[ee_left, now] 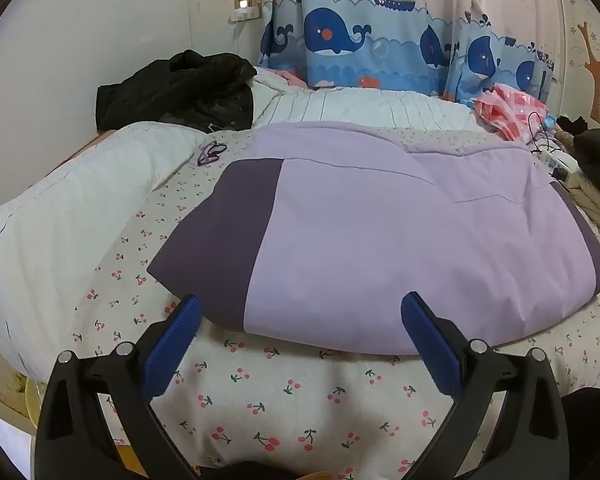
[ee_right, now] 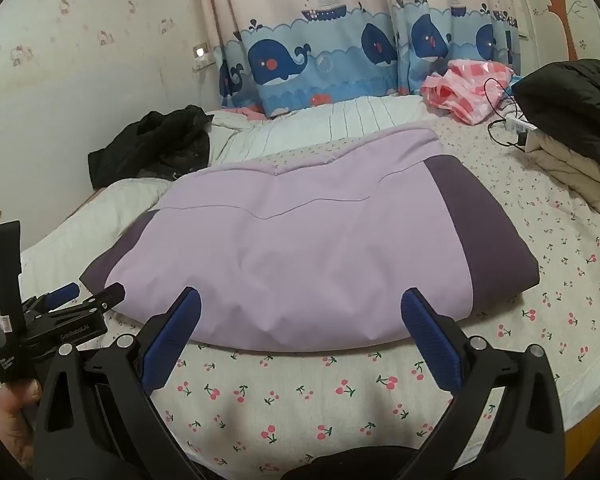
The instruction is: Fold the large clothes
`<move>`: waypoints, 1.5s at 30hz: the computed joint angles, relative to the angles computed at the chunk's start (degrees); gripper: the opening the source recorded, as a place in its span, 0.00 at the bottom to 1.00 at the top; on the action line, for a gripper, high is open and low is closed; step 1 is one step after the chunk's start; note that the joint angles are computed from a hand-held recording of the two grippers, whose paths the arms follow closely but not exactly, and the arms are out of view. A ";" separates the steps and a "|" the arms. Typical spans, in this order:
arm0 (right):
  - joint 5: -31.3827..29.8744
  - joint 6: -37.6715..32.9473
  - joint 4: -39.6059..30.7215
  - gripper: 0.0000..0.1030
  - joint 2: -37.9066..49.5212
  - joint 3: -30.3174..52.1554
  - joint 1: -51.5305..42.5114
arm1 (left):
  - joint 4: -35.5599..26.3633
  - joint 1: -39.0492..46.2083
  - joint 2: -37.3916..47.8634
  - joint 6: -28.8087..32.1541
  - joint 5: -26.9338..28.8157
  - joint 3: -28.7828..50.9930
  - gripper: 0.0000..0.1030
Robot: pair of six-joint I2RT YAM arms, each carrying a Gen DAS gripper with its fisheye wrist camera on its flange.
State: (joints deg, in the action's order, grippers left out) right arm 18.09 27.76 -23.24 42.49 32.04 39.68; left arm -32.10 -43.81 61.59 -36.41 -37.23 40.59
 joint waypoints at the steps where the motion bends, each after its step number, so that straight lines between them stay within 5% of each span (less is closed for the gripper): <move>1: -3.20 0.62 -3.79 0.94 2.90 2.65 -1.99 | -0.02 -0.30 -0.16 0.10 -0.52 -0.10 0.93; 12: -2.53 1.00 -0.09 0.94 5.50 2.16 -0.73 | -0.63 -1.71 4.78 -0.16 -0.95 1.66 0.93; 18: -7.58 -0.67 -0.07 0.94 1.83 0.40 -5.39 | -0.87 -3.19 6.68 -0.48 -2.06 2.68 0.93; 23: -15.49 -1.03 0.04 0.94 2.20 0.23 -11.63 | 0.69 -0.76 4.87 2.11 2.92 1.53 0.93; 27: -24.48 -6.26 -0.27 0.94 4.66 2.41 -19.23 | 3.99 7.78 -0.85 6.90 16.67 -1.46 0.93; 32: -30.08 -14.34 -0.09 0.94 11.92 8.73 -31.15 | 2.44 19.43 -3.19 12.84 23.28 1.29 0.93; 38: -40.34 -17.64 1.05 0.94 24.65 17.72 -45.17 | 0.96 26.83 4.29 20.14 26.01 10.28 0.93; 41: -41.95 -17.98 0.26 0.94 34.55 26.83 -48.90 | 0.88 34.91 11.60 21.58 34.21 17.58 0.93; 45: -40.85 -18.43 -4.20 0.94 51.98 45.19 -50.04 | -3.33 42.10 29.05 21.24 36.94 33.59 0.93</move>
State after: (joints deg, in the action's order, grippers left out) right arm -22.76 9.34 -27.44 94.47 77.24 -10.36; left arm -35.43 -1.71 90.64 -15.16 -0.28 74.18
